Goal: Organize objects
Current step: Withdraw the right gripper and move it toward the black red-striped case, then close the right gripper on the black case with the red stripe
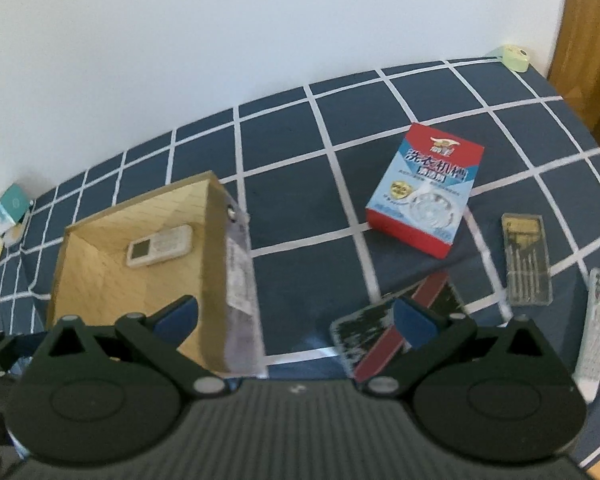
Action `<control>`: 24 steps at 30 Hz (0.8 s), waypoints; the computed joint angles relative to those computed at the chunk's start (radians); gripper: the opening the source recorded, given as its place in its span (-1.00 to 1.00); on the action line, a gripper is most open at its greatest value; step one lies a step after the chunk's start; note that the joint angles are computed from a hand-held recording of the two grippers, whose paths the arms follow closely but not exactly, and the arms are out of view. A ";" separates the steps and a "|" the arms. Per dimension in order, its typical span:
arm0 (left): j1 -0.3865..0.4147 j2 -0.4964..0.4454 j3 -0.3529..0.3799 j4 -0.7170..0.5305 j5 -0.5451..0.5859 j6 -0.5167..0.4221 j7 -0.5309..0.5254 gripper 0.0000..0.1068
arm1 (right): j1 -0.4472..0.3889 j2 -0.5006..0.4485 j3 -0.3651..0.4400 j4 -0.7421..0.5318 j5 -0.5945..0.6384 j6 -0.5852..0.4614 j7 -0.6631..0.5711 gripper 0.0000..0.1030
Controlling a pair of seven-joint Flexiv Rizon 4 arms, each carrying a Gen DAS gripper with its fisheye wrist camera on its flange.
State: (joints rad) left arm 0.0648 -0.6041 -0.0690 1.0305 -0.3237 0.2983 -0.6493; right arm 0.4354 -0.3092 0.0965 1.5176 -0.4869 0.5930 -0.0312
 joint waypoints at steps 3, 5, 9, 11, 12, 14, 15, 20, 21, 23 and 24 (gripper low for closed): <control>-0.031 0.030 0.011 0.058 0.012 0.037 -0.066 0.93 | -0.038 0.029 0.011 0.039 0.039 0.024 -0.086 1.00; -0.050 0.048 0.016 0.093 0.023 0.060 -0.110 0.93 | -0.065 0.047 0.016 0.067 0.071 0.047 -0.146 1.00; -0.085 0.081 0.025 0.158 0.053 0.102 -0.193 0.93 | -0.109 0.074 0.023 0.116 0.135 0.090 -0.249 1.00; -0.101 0.098 0.029 0.193 0.070 0.129 -0.229 0.93 | -0.130 0.085 0.026 0.141 0.167 0.114 -0.300 1.00; -0.109 0.106 0.031 0.210 0.080 0.140 -0.246 0.93 | -0.139 0.092 0.027 0.156 0.182 0.128 -0.323 1.00; -0.121 0.118 0.033 0.235 0.094 0.147 -0.280 0.93 | -0.155 0.104 0.028 0.180 0.209 0.152 -0.362 1.00; -0.126 0.125 0.034 0.249 0.101 0.153 -0.294 0.93 | -0.162 0.108 0.029 0.190 0.222 0.159 -0.381 1.00; -0.146 0.133 0.042 0.283 0.142 0.158 -0.371 0.93 | -0.188 0.116 0.033 0.220 0.294 0.171 -0.463 1.00; -0.150 0.132 0.044 0.284 0.151 0.155 -0.389 0.93 | -0.191 0.113 0.034 0.219 0.307 0.165 -0.482 1.00; -0.155 0.129 0.046 0.288 0.162 0.153 -0.416 0.93 | -0.197 0.109 0.035 0.222 0.331 0.166 -0.520 1.00; -0.158 0.127 0.047 0.290 0.170 0.150 -0.428 0.93 | -0.201 0.107 0.036 0.224 0.346 0.172 -0.537 1.00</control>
